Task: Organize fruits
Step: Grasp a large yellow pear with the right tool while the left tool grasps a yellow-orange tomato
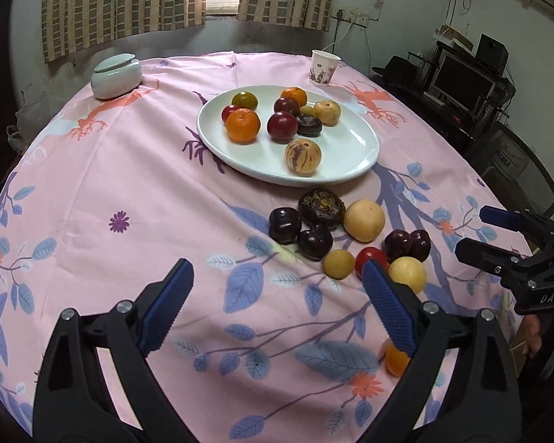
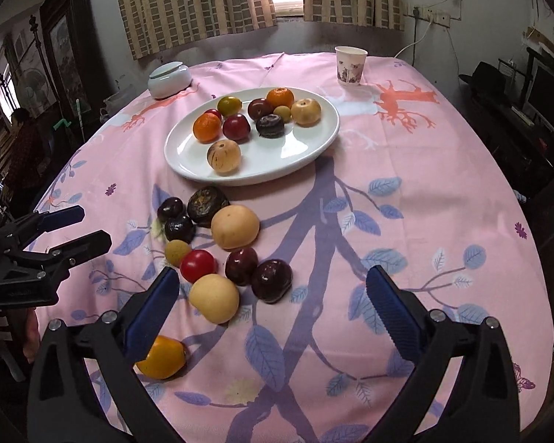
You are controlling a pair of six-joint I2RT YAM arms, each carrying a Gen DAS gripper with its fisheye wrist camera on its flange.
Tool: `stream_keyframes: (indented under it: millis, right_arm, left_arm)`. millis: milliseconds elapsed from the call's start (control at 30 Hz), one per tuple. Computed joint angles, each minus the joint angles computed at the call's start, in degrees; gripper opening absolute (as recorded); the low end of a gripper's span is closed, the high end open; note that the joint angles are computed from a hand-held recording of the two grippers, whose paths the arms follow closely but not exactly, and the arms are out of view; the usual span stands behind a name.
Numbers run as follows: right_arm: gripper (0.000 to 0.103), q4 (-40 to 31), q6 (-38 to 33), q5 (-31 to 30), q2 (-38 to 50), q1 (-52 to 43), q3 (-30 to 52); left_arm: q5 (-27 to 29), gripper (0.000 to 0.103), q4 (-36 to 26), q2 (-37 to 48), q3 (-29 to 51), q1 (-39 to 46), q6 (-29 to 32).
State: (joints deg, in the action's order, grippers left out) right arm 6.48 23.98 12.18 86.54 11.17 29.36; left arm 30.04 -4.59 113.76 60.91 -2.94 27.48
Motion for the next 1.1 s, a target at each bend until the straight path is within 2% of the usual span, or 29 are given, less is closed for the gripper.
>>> stream_keyframes:
  millis: [67,533,667,733,800,933,1033,1100]
  right_arm:
    - [0.101,-0.4,0.3,1.1,-0.3,0.6,-0.2]
    - [0.101,-0.5,1.3,-1.2,2.3,3.1,0.9]
    - [0.101,1.5,1.6,-3.5,4.6,4.6,1.2]
    - [0.095,4.1,1.9,-5.2,5.6,4.8,0.6]
    - [0.071,4.0,2.2,-6.7,7.3,4.3,1.6]
    - [0.061,3.9,2.9,-9.5,11.8,3.2,4.3]
    - [0.043,4.7,2.4,-9.5,16.6,3.0,7.0]
    - [0.039,5.5,2.7,-8.3,17.7,3.1,7.3]
  left_arm:
    - [0.3,0.094,0.3,-0.2,-0.5,0.1,-0.3]
    - [0.0,0.094,-1.7,0.3,0.5,0.3,-0.6]
    - [0.4,0.094,-1.8,0.6,0.3,1.0,-0.2]
    - [0.8,0.094,-1.6,0.7,0.0,1.7,0.1]
    - [1.2,0.094,-1.8,0.9,0.0,2.5,0.3]
    - [2.1,0.094,-2.4,1.3,0.4,3.8,0.4]
    - [2.6,0.094,-2.8,1.0,0.2,4.3,1.0]
    - [1.9,0.094,-2.9,0.5,-0.5,3.9,1.9]
